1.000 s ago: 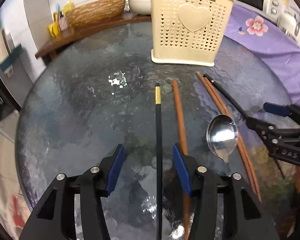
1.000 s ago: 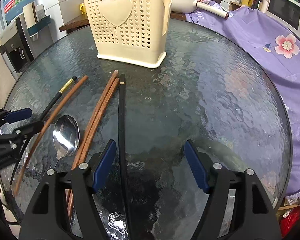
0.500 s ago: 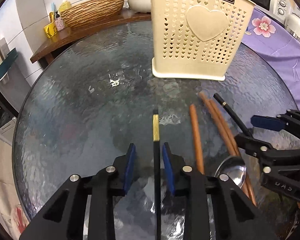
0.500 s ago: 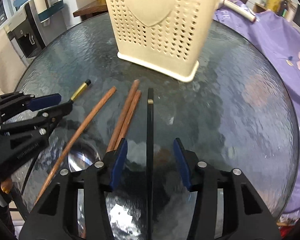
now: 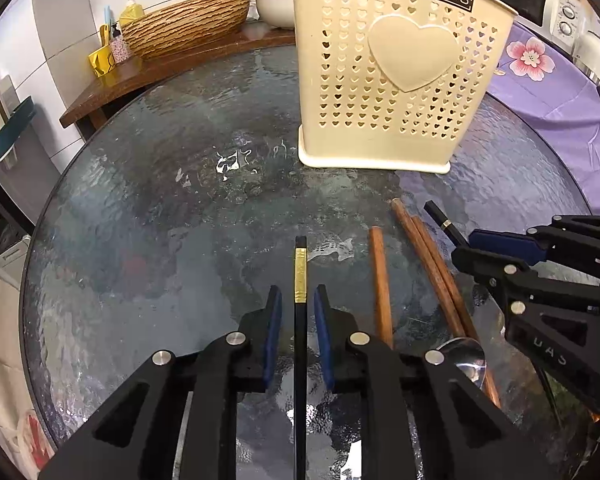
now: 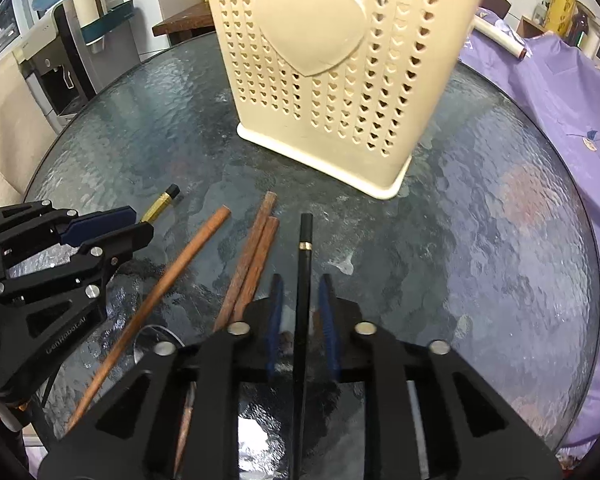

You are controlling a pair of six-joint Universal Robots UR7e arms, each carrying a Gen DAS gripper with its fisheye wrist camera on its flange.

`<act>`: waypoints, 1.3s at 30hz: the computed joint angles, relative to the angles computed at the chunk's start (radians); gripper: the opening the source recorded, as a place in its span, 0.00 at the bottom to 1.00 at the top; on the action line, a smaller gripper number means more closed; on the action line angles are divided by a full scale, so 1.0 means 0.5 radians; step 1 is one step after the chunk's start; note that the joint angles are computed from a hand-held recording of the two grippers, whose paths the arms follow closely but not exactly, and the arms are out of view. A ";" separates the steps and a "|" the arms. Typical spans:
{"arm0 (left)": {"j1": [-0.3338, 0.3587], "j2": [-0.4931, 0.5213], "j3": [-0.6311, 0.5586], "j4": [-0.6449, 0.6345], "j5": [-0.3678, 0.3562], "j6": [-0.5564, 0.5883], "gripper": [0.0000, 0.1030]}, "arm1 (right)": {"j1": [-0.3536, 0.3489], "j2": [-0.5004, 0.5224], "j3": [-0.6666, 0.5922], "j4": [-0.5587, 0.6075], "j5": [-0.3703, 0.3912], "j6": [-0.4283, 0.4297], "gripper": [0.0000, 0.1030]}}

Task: Organize utensils
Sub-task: 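Close right gripper on a black chopstick while left gripper closes on another black chopstick, then lift the black chopstick upright to the basket with right gripper while left carries its chopstick there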

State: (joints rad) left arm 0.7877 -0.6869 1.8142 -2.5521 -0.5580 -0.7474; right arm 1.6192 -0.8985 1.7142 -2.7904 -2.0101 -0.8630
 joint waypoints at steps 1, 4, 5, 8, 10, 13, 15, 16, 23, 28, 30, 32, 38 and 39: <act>-0.002 0.002 -0.004 0.012 0.001 -0.008 0.15 | 0.004 0.008 -0.007 0.001 -0.002 0.002 0.12; -0.011 0.008 -0.016 0.055 0.001 -0.041 0.14 | 0.027 0.046 -0.034 -0.005 -0.034 -0.015 0.08; -0.013 0.009 -0.018 0.063 0.002 -0.050 0.13 | 0.032 0.053 -0.039 -0.003 -0.041 -0.017 0.08; -0.017 0.017 -0.024 0.068 0.008 -0.053 0.09 | 0.047 0.070 -0.055 0.008 -0.064 -0.036 0.08; -0.021 0.021 -0.027 0.077 0.014 -0.046 0.07 | 0.057 0.088 -0.085 0.037 -0.070 -0.041 0.08; -0.026 0.021 -0.026 0.089 0.009 -0.054 0.07 | 0.072 0.108 -0.106 0.052 -0.090 -0.062 0.08; -0.026 0.015 -0.010 0.044 -0.011 -0.036 0.07 | 0.077 0.115 -0.100 0.040 -0.086 -0.078 0.08; -0.026 0.013 -0.006 0.028 -0.019 -0.032 0.07 | 0.073 0.112 -0.100 0.048 -0.074 -0.073 0.08; -0.036 0.011 0.010 0.003 -0.021 -0.041 0.07 | 0.032 0.074 -0.060 0.020 0.002 -0.097 0.08; -0.037 0.008 0.010 0.011 -0.014 -0.041 0.07 | 0.004 0.043 -0.017 -0.028 0.063 -0.115 0.08; -0.038 0.011 0.008 0.012 -0.007 -0.044 0.07 | -0.004 0.033 -0.006 -0.035 0.081 -0.111 0.08; -0.035 0.010 0.009 -0.008 -0.017 -0.040 0.07 | -0.012 0.022 0.004 -0.041 0.095 -0.111 0.08; -0.033 -0.024 0.059 -0.131 -0.033 -0.004 0.07 | -0.056 -0.043 0.026 0.000 0.193 -0.106 0.08; -0.036 -0.029 0.066 -0.158 -0.031 0.011 0.07 | -0.058 -0.051 0.031 -0.001 0.206 -0.103 0.07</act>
